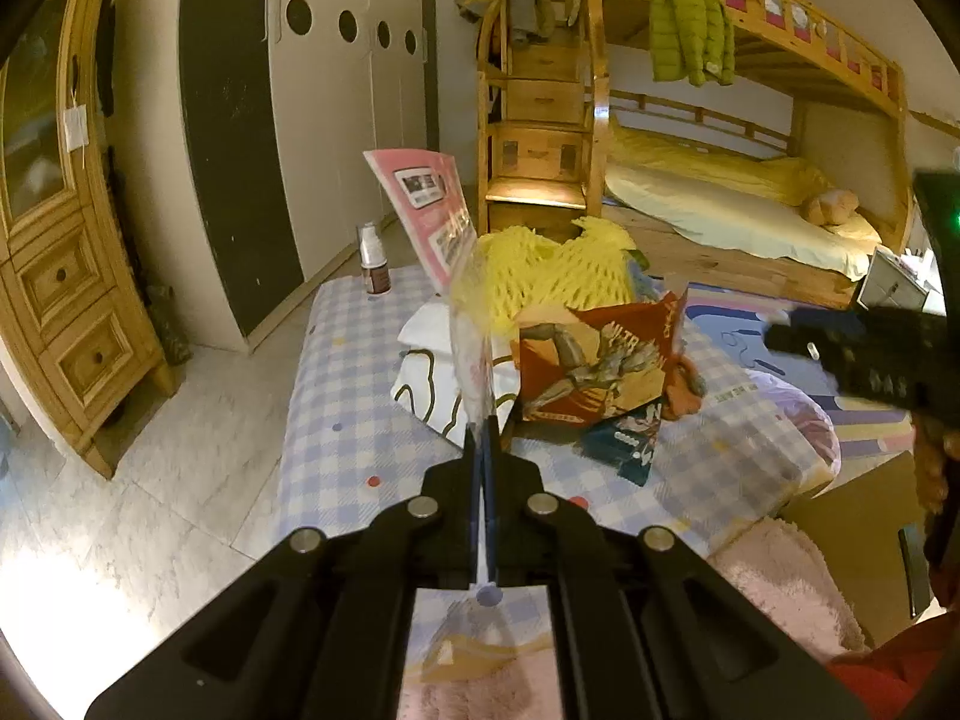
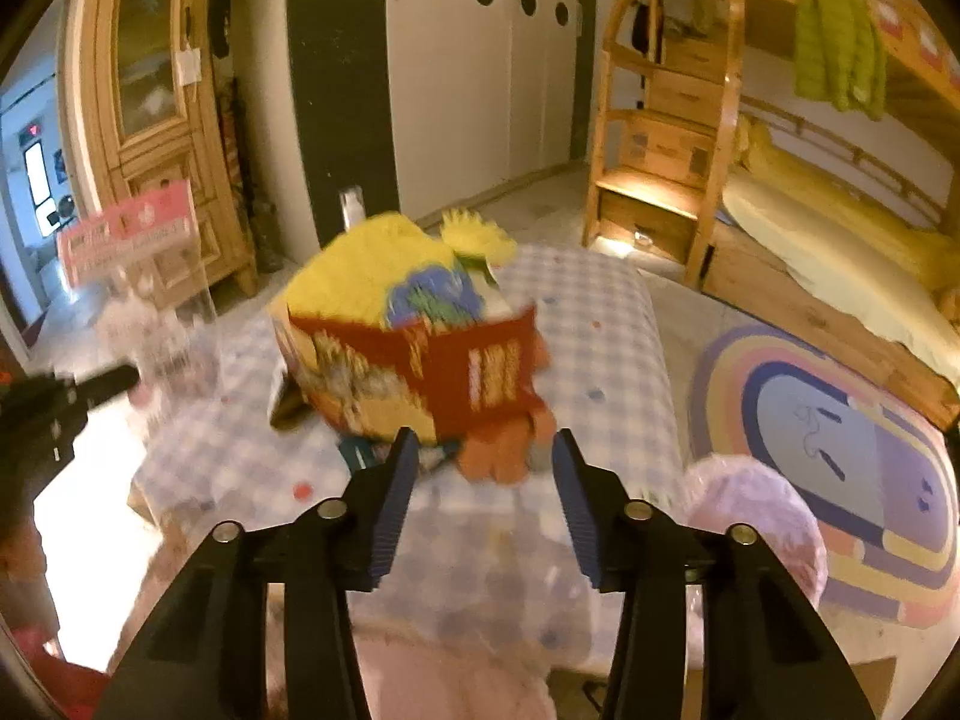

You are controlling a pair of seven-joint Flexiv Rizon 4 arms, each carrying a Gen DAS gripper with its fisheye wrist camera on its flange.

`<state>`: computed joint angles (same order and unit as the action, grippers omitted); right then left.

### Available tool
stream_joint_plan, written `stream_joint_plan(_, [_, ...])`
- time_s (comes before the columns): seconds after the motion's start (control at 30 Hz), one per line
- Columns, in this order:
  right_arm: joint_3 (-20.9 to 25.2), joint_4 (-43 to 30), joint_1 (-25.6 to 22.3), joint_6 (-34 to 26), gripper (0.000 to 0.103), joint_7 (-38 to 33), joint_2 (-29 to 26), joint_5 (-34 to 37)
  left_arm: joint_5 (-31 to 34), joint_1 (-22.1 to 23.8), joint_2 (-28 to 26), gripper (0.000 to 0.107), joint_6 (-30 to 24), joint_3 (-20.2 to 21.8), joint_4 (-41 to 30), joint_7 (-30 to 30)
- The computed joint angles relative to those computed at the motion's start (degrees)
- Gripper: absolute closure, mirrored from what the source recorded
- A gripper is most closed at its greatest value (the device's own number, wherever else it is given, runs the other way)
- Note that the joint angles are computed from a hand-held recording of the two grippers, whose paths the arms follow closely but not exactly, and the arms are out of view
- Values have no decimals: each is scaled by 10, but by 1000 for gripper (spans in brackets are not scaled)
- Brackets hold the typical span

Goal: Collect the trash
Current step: 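Grasp the white paper sheet with the right tool while the left tool holds the pink bag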

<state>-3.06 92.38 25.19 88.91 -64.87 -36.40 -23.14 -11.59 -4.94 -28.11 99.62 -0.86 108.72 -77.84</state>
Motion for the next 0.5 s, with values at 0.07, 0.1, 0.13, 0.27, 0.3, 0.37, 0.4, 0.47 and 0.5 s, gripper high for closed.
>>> stream_joint_plan(0.07, [5, -35, -2, -12, 56, 6, -17, 5, 1, 13, 1, 107, -1, -13, 2, 2])
stream_joint_plan(0.1, [12, -59, -5, -29, 56, 9, -28, 8, 3, 19, 0, 107, 0, -20, 3, 4])
stream_joint_plan(0.13, [19, -79, -9, -44, 56, 10, -38, 10, 6, 33, 3, 107, 6, -31, 12, 6])
stream_joint_plan(0.27, [44, -146, -22, -90, 50, 15, -74, 26, 7, 39, 1, 107, 4, -37, 11, 8])
stream_joint_plan(0.3, [58, -163, -30, -105, 50, 10, -83, 33, 6, 39, 0, 107, 1, -37, 10, 9])
stream_joint_plan(0.37, [67, -179, -33, -127, 50, 4, -92, 42, 5, 36, -1, 107, -3, -34, 8, 8])
stream_joint_plan(0.4, [71, -181, -36, -136, 50, 1, -93, 47, 5, 36, 0, 107, -3, -34, 9, 9])
stream_joint_plan(0.47, [87, -172, -44, -140, 50, -12, -88, 61, 5, 33, 1, 107, -7, -31, 8, 10])
stream_joint_plan(0.5, [95, -163, -50, -141, 51, -20, -83, 69, 5, 32, 1, 107, -7, -30, 8, 10])
